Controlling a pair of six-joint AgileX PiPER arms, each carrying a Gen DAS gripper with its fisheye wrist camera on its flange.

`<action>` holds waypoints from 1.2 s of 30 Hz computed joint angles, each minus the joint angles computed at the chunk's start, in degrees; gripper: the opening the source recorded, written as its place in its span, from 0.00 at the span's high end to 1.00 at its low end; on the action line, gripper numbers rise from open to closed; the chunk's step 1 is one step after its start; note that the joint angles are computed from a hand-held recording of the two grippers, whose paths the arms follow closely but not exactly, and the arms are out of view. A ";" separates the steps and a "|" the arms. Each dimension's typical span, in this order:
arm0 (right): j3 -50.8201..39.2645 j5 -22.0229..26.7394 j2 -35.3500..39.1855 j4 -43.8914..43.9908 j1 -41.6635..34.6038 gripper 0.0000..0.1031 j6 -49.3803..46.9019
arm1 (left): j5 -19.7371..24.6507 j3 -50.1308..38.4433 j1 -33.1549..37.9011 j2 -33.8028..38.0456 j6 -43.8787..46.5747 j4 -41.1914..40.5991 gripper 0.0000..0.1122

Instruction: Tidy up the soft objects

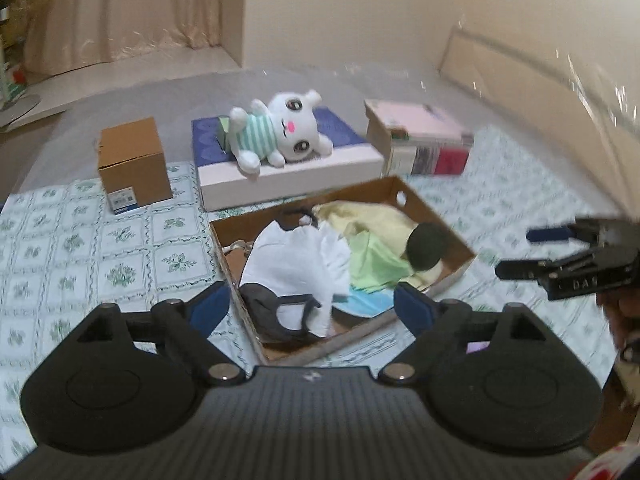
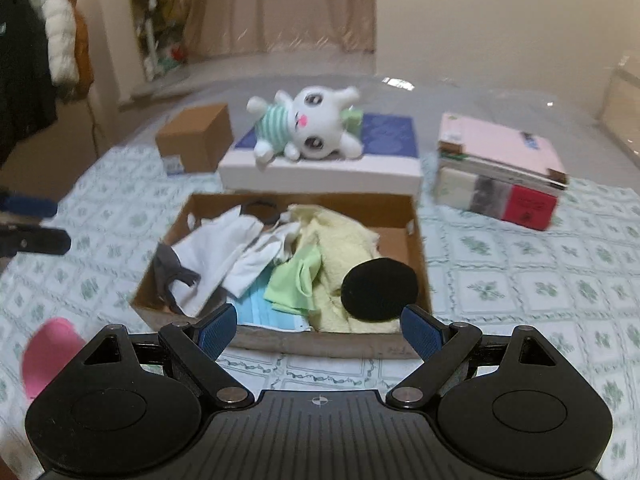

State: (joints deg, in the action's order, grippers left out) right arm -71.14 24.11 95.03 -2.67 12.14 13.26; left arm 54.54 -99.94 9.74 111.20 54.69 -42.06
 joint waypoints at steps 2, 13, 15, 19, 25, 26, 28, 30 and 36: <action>2.53 -0.33 -3.31 0.19 0.40 0.14 1.09 | -2.50 6.20 1.25 -4.05 1.59 -3.01 0.21; 18.09 -1.61 -21.83 -14.61 8.88 0.14 21.38 | -8.94 38.96 9.84 -26.73 19.51 -24.83 0.21; 22.02 -1.92 -25.26 -22.56 12.05 0.14 31.17 | -7.64 42.75 11.95 -29.87 20.58 -25.96 0.21; 29.30 0.43 -31.45 -37.74 18.76 0.14 51.44 | -9.01 51.14 14.21 -37.55 24.64 -27.43 0.21; 35.33 10.82 -38.92 -49.19 28.69 0.14 69.35 | -8.08 59.81 17.75 -47.30 23.36 -24.19 0.21; 35.80 13.54 -39.90 -50.36 31.06 0.14 71.28 | -7.85 61.24 18.56 -49.03 23.88 -23.96 0.21; 36.19 19.01 -41.16 -51.99 35.90 0.14 74.25 | -8.12 63.59 19.45 -52.01 24.65 -23.69 0.21; 36.53 24.31 -41.93 -53.26 41.16 0.14 76.71 | -6.08 65.47 21.45 -54.51 25.37 -23.42 0.21; 37.36 34.81 -42.48 -54.47 53.98 0.14 83.40 | -1.05 68.92 26.26 -59.23 24.36 -20.04 0.21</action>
State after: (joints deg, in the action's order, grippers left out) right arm -33.79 58.92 52.55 -57.13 66.11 96.66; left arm 53.49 -31.02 36.00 51.98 79.05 -62.10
